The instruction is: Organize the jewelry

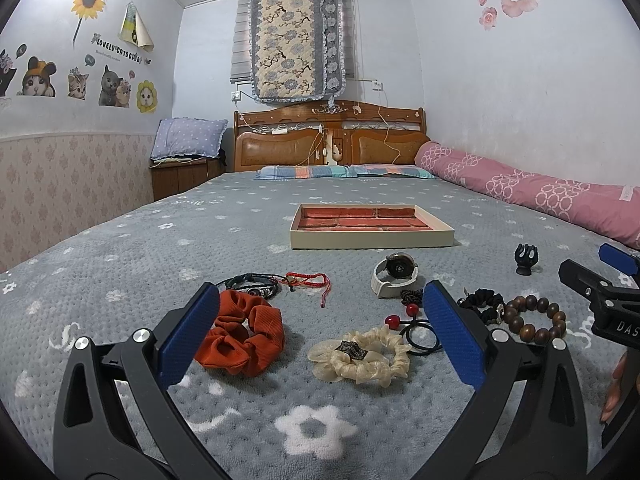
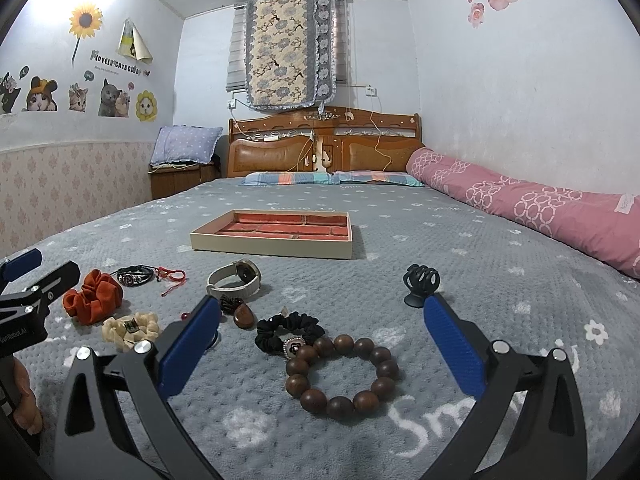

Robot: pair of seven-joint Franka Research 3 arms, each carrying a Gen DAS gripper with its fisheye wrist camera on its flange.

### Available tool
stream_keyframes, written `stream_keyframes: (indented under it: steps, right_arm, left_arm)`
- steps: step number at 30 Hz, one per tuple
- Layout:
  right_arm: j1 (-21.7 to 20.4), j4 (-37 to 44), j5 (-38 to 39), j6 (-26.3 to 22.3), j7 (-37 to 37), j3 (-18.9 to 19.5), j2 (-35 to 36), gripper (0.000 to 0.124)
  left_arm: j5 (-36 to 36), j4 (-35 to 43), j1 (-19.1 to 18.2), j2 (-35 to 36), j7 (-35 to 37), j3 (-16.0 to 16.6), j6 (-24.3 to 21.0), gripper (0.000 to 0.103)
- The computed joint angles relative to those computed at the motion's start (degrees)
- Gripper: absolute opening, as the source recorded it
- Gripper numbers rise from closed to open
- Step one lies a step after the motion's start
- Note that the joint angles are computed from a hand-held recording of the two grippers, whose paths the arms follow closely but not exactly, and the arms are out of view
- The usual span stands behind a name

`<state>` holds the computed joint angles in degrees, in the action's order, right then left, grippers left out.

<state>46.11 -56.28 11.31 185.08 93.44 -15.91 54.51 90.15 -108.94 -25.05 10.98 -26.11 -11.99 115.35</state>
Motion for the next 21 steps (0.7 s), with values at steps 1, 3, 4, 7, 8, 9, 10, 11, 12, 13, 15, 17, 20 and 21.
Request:
stream_keyframes:
  steps: [1, 3, 4, 7, 8, 9, 10, 11, 12, 13, 15, 17, 20, 21]
  right_arm:
    - [-0.2, 1.1, 0.0, -0.3, 0.1, -0.1, 0.8, 0.099]
    - [-0.2, 1.1, -0.1, -0.3, 0.2, 0.1, 0.8, 0.099]
    - [-0.2, 1.1, -0.1, -0.3, 0.3, -0.1, 0.8, 0.099]
    - [-0.2, 1.1, -0.2, -0.4, 0.4, -0.1, 0.8, 0.099]
    - [-0.2, 1.1, -0.3, -0.4, 0.4, -0.1, 0.8, 0.099]
    - [-0.2, 1.1, -0.3, -0.4, 0.4, 0.0, 0.7, 0.099]
    - [-0.2, 1.1, -0.3, -0.4, 0.5, -0.1, 0.8, 0.099]
    - [-0.2, 1.1, -0.4, -0.3, 0.5, -0.1, 0.8, 0.099]
    - [-0.1, 1.1, -0.4, -0.4, 0.5, -0.1, 0.8, 0.099]
    - [-0.2, 1.1, -0.4, -0.4, 0.5, -0.1, 0.8, 0.099]
    - [-0.2, 1.2, -0.4, -0.4, 0.6, -0.1, 0.8, 0.099]
    - [-0.2, 1.1, -0.5, -0.4, 0.6, -0.1, 0.8, 0.099]
    - [-0.3, 1.7, -0.6, -0.6, 0.8, -0.2, 1.2, 0.099]
    - [-0.3, 1.7, -0.6, -0.5, 0.8, -0.1, 1.2, 0.099]
  left_arm:
    - [0.0, 0.0, 0.0, 0.0, 0.0, 0.0, 0.0, 0.098]
    - [0.0, 0.0, 0.0, 0.0, 0.0, 0.0, 0.0, 0.098]
    - [0.0, 0.0, 0.0, 0.0, 0.0, 0.0, 0.0, 0.098]
    - [0.0, 0.0, 0.0, 0.0, 0.1, 0.0, 0.0, 0.098]
    - [0.0, 0.0, 0.0, 0.0, 0.1, 0.0, 0.0, 0.098]
    - [0.0, 0.0, 0.0, 0.0, 0.1, 0.0, 0.0, 0.098]
    - [0.0, 0.0, 0.0, 0.0, 0.1, 0.0, 0.0, 0.098]
    - [0.0, 0.0, 0.0, 0.0, 0.1, 0.0, 0.0, 0.098]
    - [0.0, 0.0, 0.0, 0.0, 0.1, 0.0, 0.0, 0.098]
    - [0.0, 0.0, 0.0, 0.0, 0.1, 0.0, 0.0, 0.098]
    - [-0.1, 0.1, 0.0, 0.0, 0.2, 0.0, 0.0, 0.098]
    - [-0.1, 0.0, 0.0, 0.0, 0.2, 0.0, 0.0, 0.098]
    - [-0.1, 0.0, 0.0, 0.0, 0.2, 0.0, 0.0, 0.098]
    - [-0.1, 0.0, 0.0, 0.0, 0.2, 0.0, 0.0, 0.098]
